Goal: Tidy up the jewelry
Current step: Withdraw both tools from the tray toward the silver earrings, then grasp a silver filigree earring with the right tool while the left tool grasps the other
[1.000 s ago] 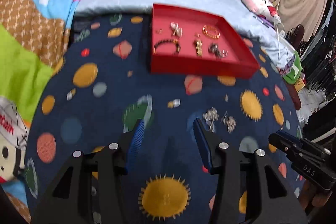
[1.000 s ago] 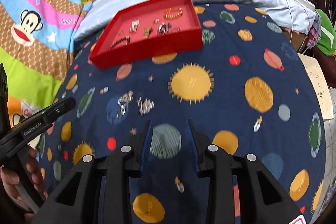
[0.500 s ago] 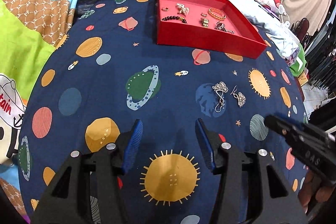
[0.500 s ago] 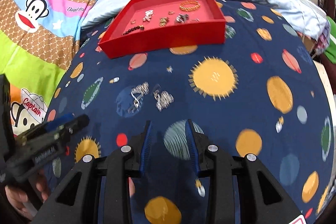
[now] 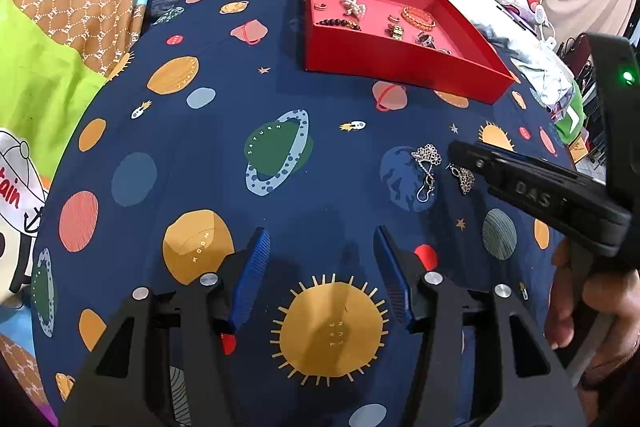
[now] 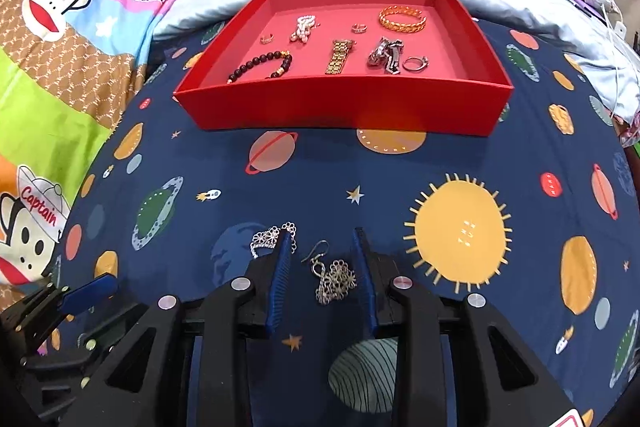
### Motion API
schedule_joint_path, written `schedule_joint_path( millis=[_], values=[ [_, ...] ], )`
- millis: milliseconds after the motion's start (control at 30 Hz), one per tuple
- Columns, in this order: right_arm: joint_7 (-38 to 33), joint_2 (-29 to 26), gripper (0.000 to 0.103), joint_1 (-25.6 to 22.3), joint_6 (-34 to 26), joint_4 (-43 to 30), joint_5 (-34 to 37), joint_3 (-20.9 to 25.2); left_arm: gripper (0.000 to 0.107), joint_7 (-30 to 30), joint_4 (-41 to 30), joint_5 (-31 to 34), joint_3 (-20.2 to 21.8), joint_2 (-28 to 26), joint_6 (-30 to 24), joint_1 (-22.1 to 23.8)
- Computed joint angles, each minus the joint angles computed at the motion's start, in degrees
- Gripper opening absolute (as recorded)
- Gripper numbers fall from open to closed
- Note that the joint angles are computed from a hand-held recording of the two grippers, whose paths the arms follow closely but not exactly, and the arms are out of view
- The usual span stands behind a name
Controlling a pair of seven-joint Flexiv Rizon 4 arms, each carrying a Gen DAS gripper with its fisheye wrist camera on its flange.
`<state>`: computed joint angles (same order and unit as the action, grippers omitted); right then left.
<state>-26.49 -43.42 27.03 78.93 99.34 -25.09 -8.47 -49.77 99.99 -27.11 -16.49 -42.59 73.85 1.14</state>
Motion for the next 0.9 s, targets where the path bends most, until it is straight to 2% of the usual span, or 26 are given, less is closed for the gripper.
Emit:
schedule_joint_path(
  millis=[100,300,567,667,733,900],
  values=[
    [-1.34,-0.67,0.017,-0.9,-1.03,-1.04,0.28,1.39,0.052,-0.2,-0.29,0.19,0.23,-0.12,-0.6,-0.2],
    [-1.43,-0.81,0.007,-0.48,-0.81,-0.56,0.34,0.83,0.052,-0.52,-0.84,0.56,0.7,-0.49,-1.38,-0.74],
    [0.27,0.66,0.007,0.74,2.85,2.94,1.49,-0.91,0.052,0.67,-1.17,-0.04,-0.52,-0.61,-2.33,-0.59],
    [1.81,2.07,0.006,2.39,4.83,5.37,1.65,-3.04,0.052,1.6,-1.41,-0.36,-1.25,-0.78,-2.52,-0.75],
    [2.74,3.17,0.001,3.5,6.0,7.06,1.81,-4.43,0.052,2.66,-1.73,-0.6,-2.03,-1.09,-2.73,-0.88],
    [5.21,5.29,0.001,6.7,8.39,11.29,2.39,-8.48,0.052,3.94,-4.1,-1.0,-2.49,-2.68,-4.74,-2.2]
  ],
)
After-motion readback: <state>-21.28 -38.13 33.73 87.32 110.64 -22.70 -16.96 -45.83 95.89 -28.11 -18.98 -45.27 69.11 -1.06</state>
